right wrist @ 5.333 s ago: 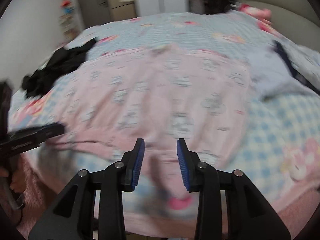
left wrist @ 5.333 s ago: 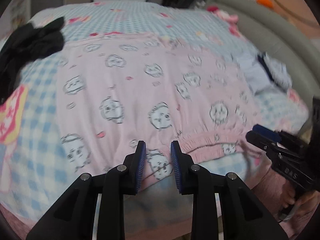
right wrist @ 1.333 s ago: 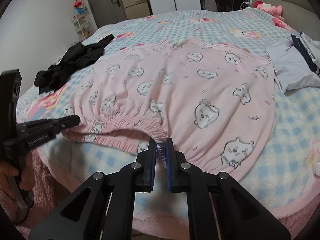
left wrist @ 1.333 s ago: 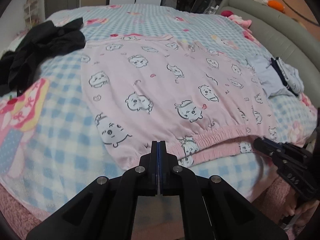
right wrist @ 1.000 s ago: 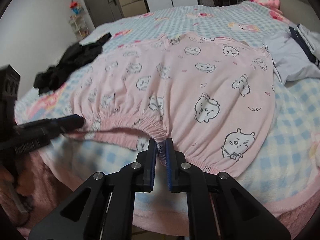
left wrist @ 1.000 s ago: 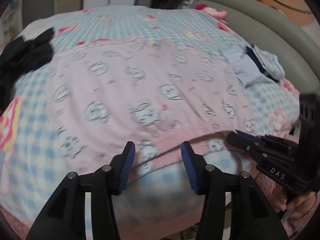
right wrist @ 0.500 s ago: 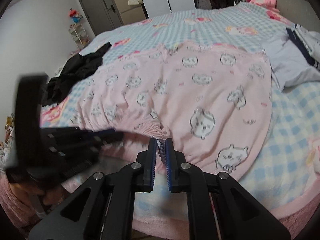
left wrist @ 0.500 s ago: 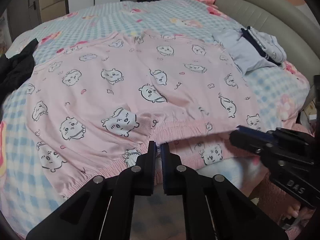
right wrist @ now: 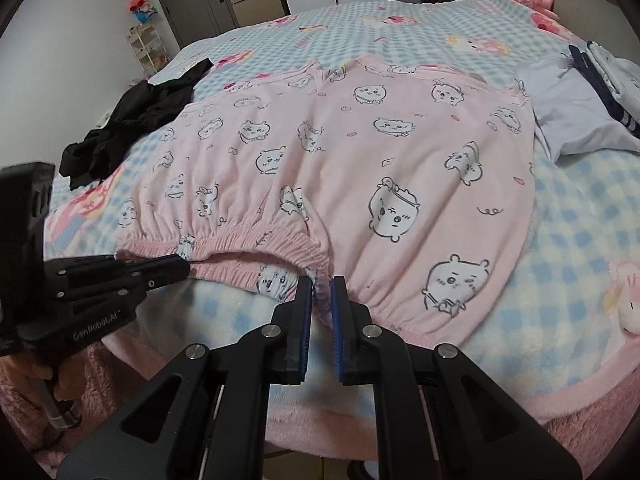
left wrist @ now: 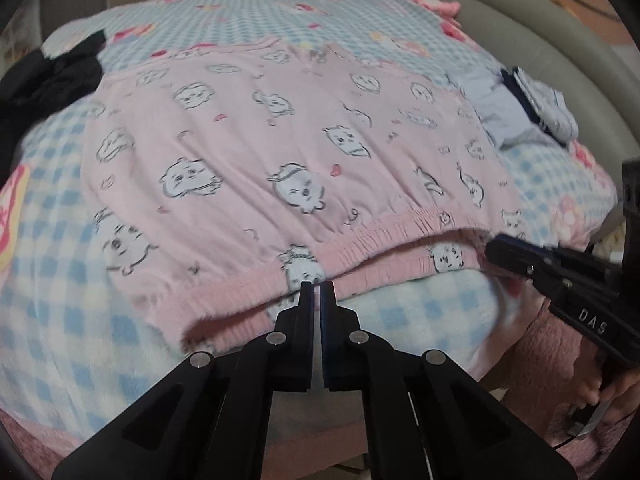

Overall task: Fold clothes
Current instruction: 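Open both grippers to release the waistband onto the pants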

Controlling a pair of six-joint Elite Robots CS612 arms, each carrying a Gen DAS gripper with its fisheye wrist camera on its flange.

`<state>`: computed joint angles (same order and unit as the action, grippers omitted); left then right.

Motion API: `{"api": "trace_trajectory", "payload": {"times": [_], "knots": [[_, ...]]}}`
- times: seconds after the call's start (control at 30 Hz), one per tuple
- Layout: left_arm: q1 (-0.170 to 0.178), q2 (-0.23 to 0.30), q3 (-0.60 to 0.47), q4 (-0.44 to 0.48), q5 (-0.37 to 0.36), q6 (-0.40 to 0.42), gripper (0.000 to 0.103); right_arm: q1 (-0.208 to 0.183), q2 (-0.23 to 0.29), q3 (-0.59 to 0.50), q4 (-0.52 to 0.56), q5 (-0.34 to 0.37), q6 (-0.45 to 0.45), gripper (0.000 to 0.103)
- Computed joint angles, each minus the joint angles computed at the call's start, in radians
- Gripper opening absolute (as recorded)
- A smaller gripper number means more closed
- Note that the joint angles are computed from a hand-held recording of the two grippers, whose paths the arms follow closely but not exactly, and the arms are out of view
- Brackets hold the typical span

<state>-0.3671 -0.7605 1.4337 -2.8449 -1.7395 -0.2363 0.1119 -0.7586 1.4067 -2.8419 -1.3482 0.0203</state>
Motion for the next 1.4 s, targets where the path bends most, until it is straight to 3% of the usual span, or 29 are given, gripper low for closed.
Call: {"api": "trace_trajectory", "payload": {"times": [0.17, 0.27, 0.37, 0.43, 0.53, 0.57, 0.73, 0.83, 0.93, 1.0, 1.07, 1.17, 1.27, 1.4], "knots": [[0.034, 0.003, 0.023, -0.113, -0.091, -0.108, 0.004, -0.003, 0.0, 0.005, 0.029, 0.009, 0.007, 0.01], [0.044, 0.005, 0.034, -0.19, -0.095, -0.161, 0.004, -0.004, -0.008, 0.009, 0.016, 0.014, 0.018, 0.011], [0.04, 0.004, 0.024, -0.149, -0.048, -0.157, 0.008, -0.009, -0.019, 0.018, -0.016, 0.031, 0.028, 0.015], [0.03, 0.0, 0.02, -0.09, 0.017, -0.12, 0.026, -0.012, -0.024, 0.022, -0.031, 0.039, 0.03, 0.021], [0.022, -0.013, 0.032, -0.013, 0.103, -0.065, 0.026, -0.005, -0.02, 0.008, 0.017, -0.058, 0.009, 0.026], [0.031, -0.018, 0.042, -0.013, 0.096, -0.097, 0.026, -0.004, -0.018, 0.003, 0.046, -0.095, 0.011, 0.026], [0.074, -0.026, 0.075, -0.058, 0.012, -0.247, 0.024, -0.034, -0.021, 0.027, 0.09, -0.137, 0.13, 0.026], [0.072, -0.029, 0.087, -0.138, 0.0, -0.243, 0.024, -0.051, -0.029, 0.043, 0.041, -0.096, 0.207, 0.026], [0.061, -0.023, 0.082, -0.216, -0.036, -0.186, 0.026, -0.039, -0.029, 0.038, -0.034, -0.086, 0.157, 0.026], [0.053, -0.009, 0.04, -0.175, -0.057, -0.12, 0.03, -0.024, -0.018, 0.011, -0.022, -0.085, 0.109, 0.028], [0.041, 0.012, -0.026, -0.056, -0.049, -0.055, 0.03, -0.008, -0.005, -0.02, -0.003, -0.085, 0.06, 0.028], [0.022, 0.035, -0.089, 0.041, -0.018, 0.021, 0.03, 0.012, 0.017, -0.042, 0.01, -0.147, 0.023, 0.028], [0.01, 0.04, -0.105, 0.087, -0.006, 0.018, 0.03, 0.027, 0.035, -0.053, 0.033, -0.219, 0.001, 0.028], [0.007, 0.052, -0.102, 0.089, -0.022, -0.043, 0.035, 0.004, 0.014, 0.001, 0.009, -0.184, 0.036, 0.027]]}}
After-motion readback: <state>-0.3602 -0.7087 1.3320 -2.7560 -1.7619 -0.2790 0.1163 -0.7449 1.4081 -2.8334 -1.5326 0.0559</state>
